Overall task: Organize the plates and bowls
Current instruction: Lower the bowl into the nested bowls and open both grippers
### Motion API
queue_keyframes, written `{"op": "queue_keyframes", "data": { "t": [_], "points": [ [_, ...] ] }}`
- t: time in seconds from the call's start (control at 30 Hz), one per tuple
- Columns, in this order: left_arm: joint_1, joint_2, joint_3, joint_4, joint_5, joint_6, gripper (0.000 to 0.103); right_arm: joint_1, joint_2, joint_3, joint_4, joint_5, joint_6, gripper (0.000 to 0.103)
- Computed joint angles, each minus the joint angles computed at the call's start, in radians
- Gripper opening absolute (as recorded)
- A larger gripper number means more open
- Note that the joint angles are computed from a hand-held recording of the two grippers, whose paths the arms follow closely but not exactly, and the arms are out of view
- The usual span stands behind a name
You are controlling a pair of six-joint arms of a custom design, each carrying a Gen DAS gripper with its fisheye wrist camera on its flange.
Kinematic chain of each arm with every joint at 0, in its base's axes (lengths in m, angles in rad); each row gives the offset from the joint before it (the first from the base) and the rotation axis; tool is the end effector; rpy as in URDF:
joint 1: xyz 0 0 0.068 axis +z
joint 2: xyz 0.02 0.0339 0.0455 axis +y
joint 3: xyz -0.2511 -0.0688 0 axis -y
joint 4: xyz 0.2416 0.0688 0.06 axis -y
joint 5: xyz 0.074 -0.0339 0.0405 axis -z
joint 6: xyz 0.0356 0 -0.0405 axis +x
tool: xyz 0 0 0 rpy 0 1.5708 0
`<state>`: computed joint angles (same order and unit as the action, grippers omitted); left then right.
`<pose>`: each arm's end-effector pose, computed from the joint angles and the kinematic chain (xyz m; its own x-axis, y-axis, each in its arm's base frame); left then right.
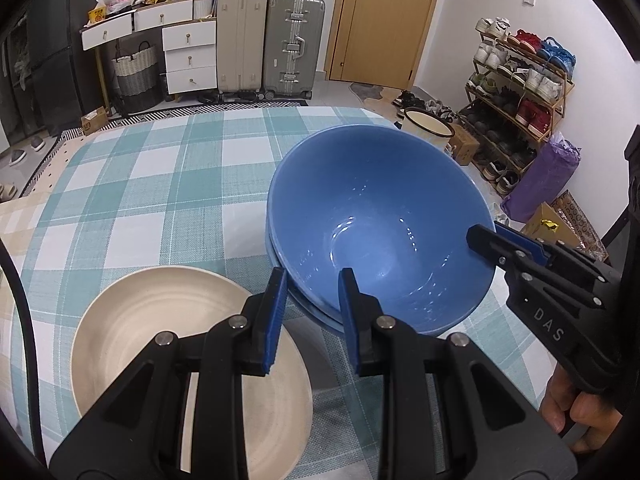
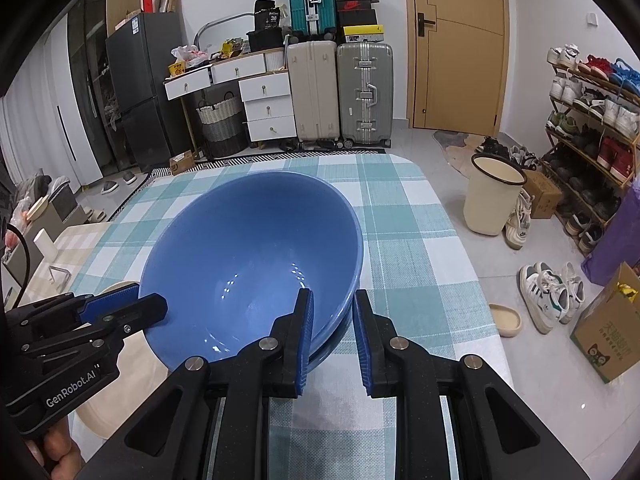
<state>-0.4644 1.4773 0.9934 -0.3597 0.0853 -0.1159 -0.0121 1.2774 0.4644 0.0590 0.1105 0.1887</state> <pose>0.2768 -0.1421 0.2224 -0.7209 0.2323 -0.6530 0.4163 0.8984 -0.1401 0.2367 -0.0068 0.1447 -0.6550 0.1944 -0.7302 0.2192 0.9737 0.0626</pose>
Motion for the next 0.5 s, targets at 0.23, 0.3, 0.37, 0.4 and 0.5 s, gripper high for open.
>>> {"op": "queue_keyframes", "data": {
  "t": [0.23,0.3,0.37,0.4,0.5],
  "points": [
    [0.039,0.031,0.013,0.008,0.046,0.012,0.022,-0.022,0.030,-0.004,0.031,-0.031,-0.011,0.020],
    [0.048,0.040,0.017,0.010,0.054,0.016,0.022,-0.031,0.034,-0.009,0.038,-0.047,-0.012,0.020],
    [0.052,0.043,0.019,0.010,0.058,0.021,0.022,-0.043,0.042,-0.015,0.052,-0.067,-0.017,0.020],
    [0.049,0.042,0.017,0.012,0.057,0.020,0.022,-0.047,0.045,-0.016,0.054,-0.073,-0.017,0.020],
    [0.050,0.043,0.017,0.010,0.057,0.020,0.022,-0.059,0.048,-0.017,0.058,-0.088,-0.017,0.020]
  ]
}}
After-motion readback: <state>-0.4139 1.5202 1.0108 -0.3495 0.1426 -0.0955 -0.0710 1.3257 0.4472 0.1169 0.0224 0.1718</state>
